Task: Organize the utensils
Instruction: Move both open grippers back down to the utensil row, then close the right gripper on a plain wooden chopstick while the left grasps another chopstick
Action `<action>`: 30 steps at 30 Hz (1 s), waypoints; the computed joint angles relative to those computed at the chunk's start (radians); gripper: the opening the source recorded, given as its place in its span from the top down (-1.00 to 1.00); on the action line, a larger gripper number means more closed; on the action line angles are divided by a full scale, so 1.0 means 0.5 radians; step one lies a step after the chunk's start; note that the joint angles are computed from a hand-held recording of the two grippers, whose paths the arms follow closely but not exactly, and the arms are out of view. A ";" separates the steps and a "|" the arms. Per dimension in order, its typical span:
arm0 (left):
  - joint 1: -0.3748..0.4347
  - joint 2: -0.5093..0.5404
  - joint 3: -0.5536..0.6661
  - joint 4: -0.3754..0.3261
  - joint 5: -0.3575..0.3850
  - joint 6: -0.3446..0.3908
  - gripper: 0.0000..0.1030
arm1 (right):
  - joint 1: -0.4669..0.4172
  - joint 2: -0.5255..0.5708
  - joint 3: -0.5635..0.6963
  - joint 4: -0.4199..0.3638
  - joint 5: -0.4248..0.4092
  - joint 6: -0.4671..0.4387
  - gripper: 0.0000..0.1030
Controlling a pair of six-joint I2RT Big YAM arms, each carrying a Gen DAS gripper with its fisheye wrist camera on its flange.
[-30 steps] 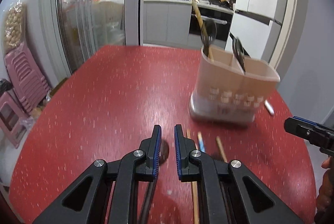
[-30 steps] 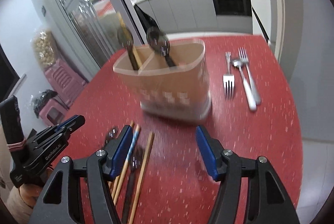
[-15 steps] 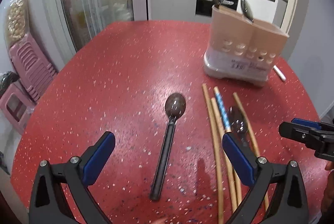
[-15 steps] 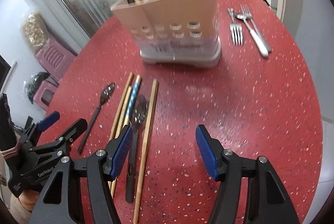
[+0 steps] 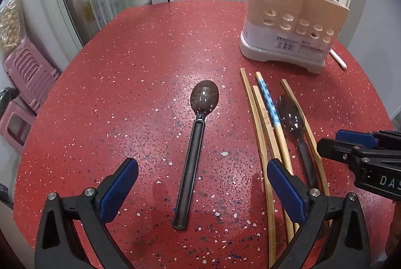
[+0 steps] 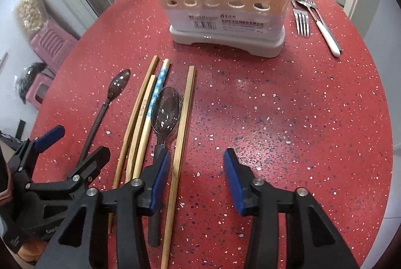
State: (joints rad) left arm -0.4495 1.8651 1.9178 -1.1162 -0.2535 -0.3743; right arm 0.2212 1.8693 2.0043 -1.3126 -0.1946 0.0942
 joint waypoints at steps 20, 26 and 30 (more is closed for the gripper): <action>-0.011 0.065 0.079 -0.081 -0.012 0.088 -1.00 | 0.191 0.241 0.364 -0.229 0.354 -0.149 0.28; -0.024 0.105 0.154 -0.142 -0.043 0.120 -1.00 | 0.163 0.214 0.318 -0.225 0.344 -0.213 0.77; -0.034 0.149 0.242 -0.205 -0.041 0.159 -1.00 | 0.140 0.203 0.297 -0.212 0.299 -0.235 0.83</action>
State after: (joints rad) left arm -0.4665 1.9399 2.0386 -1.2186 -0.2738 -0.2947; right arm 0.2911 1.9711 2.1526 -1.4186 -0.0449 -0.0233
